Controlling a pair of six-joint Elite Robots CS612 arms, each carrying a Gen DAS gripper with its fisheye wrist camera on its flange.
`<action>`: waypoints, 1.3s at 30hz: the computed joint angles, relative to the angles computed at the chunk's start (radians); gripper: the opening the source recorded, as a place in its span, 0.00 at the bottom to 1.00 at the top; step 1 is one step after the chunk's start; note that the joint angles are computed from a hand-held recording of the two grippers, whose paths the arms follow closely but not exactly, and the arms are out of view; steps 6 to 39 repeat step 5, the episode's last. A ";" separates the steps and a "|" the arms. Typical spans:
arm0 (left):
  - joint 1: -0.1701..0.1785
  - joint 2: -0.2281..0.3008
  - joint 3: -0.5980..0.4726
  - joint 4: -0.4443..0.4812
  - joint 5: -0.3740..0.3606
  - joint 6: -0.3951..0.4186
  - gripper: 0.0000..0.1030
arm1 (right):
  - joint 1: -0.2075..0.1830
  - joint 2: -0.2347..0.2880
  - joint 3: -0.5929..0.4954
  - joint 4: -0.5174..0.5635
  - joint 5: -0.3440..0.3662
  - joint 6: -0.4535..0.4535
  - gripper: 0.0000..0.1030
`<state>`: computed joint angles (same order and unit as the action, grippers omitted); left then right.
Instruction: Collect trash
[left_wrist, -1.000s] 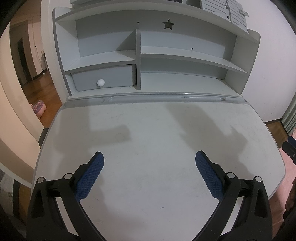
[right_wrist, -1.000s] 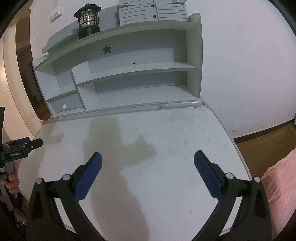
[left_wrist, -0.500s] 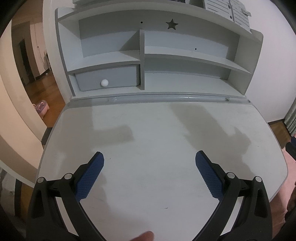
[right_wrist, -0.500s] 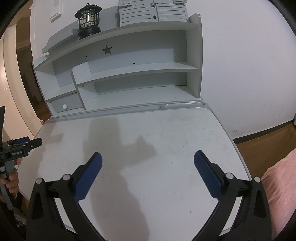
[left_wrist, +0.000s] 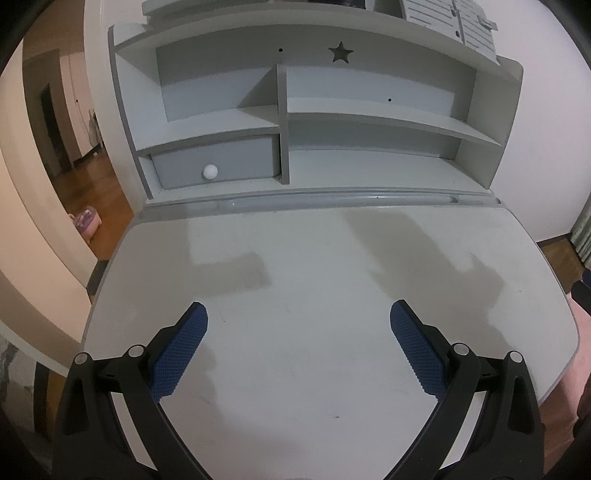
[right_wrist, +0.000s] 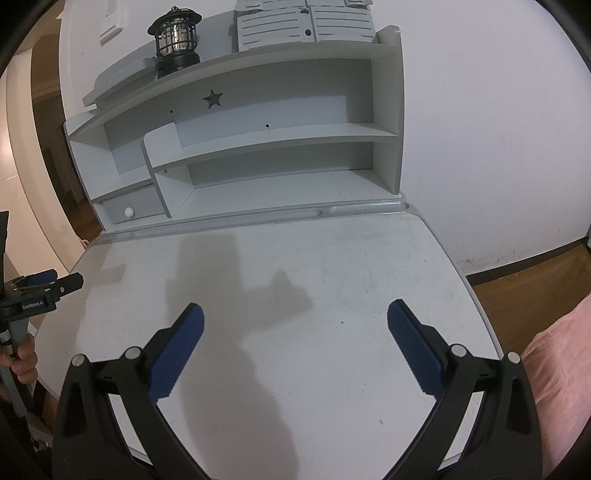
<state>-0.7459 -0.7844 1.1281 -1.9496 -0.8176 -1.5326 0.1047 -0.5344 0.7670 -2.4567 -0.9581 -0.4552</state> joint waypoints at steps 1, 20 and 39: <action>0.001 -0.001 0.002 -0.011 -0.006 0.003 0.93 | 0.000 0.000 0.001 0.001 0.000 -0.002 0.93; 0.003 -0.003 0.008 -0.025 -0.016 0.010 0.93 | 0.000 0.001 0.000 0.001 0.001 -0.006 0.93; 0.003 -0.003 0.008 -0.025 -0.016 0.010 0.93 | 0.000 0.001 0.000 0.001 0.001 -0.006 0.93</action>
